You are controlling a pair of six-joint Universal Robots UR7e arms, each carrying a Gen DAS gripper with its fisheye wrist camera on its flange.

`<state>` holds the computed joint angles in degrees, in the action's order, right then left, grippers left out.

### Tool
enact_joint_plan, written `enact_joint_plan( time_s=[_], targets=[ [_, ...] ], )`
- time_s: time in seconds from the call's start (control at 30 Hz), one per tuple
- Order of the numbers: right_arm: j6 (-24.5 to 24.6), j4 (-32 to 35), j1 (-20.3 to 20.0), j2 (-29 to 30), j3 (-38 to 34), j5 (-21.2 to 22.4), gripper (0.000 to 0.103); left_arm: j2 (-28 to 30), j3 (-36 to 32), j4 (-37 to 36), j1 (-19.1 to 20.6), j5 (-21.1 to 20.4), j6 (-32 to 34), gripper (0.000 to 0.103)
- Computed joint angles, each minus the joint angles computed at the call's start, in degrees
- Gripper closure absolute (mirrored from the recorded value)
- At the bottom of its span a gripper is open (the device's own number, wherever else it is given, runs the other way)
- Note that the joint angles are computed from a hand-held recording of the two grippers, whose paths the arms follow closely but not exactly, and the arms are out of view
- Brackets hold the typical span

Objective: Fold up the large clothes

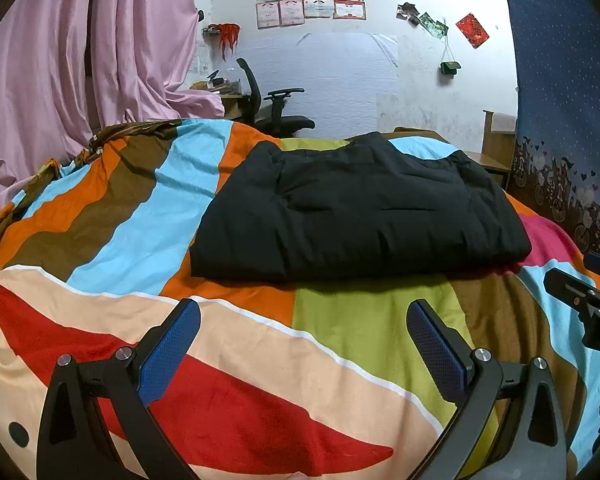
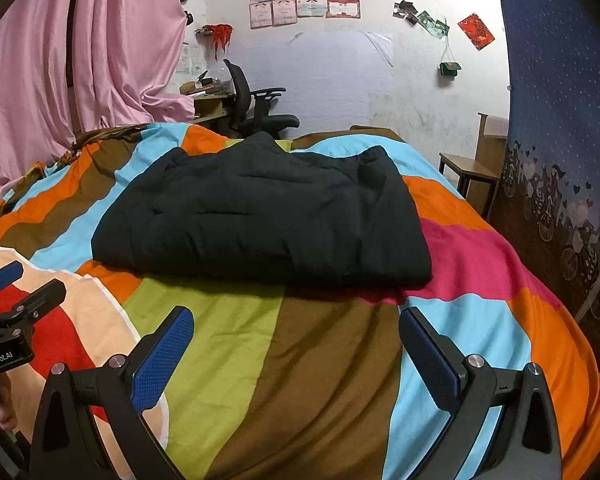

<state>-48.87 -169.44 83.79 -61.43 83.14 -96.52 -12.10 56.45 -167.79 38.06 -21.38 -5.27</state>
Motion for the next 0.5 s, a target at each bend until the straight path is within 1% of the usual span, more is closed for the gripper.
enact_joint_plan(
  time_s=[0.5],
  targets=[
    [0.2,0.2,0.0,0.0,0.0,0.1,0.0,0.2,-0.1,-0.5,0.0,0.1,0.6,0.002]
  ],
)
